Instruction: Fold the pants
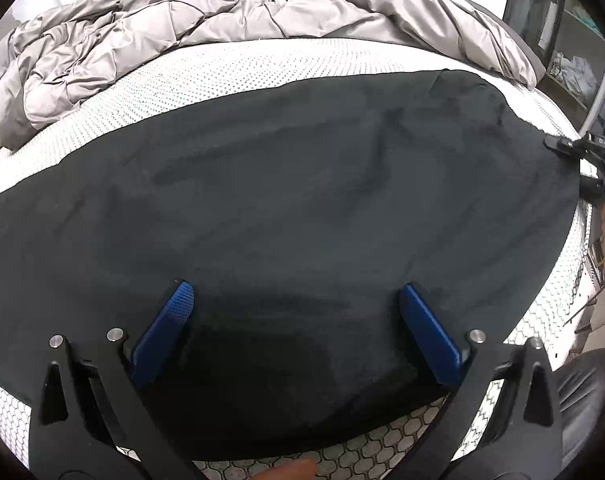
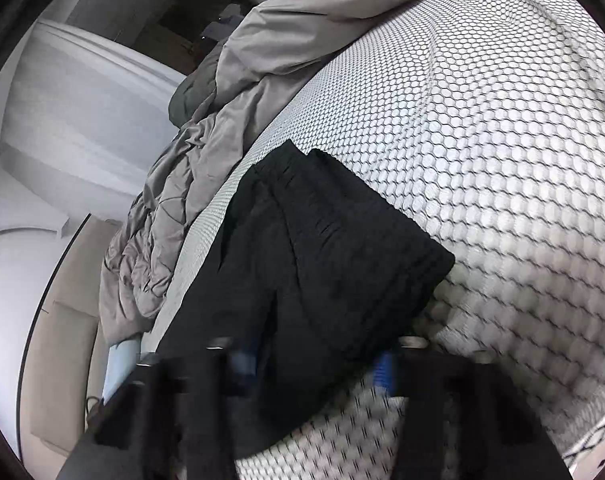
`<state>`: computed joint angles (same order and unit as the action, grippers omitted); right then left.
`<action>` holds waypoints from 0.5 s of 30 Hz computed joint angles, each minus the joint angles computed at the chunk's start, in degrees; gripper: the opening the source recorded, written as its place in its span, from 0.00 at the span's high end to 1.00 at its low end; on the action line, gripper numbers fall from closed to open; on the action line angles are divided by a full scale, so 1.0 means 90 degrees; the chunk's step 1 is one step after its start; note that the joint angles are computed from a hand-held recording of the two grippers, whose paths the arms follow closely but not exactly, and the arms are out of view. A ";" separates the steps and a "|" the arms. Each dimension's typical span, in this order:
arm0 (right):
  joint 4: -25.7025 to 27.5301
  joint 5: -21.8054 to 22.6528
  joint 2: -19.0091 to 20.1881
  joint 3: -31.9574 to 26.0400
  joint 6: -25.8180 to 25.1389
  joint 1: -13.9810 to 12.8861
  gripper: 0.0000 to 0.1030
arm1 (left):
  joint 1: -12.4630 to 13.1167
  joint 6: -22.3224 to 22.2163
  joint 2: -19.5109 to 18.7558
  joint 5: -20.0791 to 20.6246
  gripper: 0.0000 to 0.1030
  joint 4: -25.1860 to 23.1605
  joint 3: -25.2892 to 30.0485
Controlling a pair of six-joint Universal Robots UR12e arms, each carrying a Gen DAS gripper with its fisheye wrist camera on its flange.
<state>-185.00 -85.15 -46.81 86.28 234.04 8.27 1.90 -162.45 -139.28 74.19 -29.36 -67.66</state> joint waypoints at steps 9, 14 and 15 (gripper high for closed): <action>-0.0293 -0.1092 -0.0022 -0.0291 -0.1053 0.0404 0.83 | 0.0298 -0.0304 0.0116 -0.0314 0.00 -0.0258 -0.0012; 0.0103 -0.0584 0.0412 -0.1603 -0.2477 0.0779 0.84 | 0.0546 -0.0875 0.0107 -0.0196 0.01 -0.0031 0.0035; 0.0278 -0.0378 0.0559 -0.1955 -0.2769 0.0855 0.84 | 0.0613 -0.0994 0.0117 -0.0173 0.01 0.0029 0.0030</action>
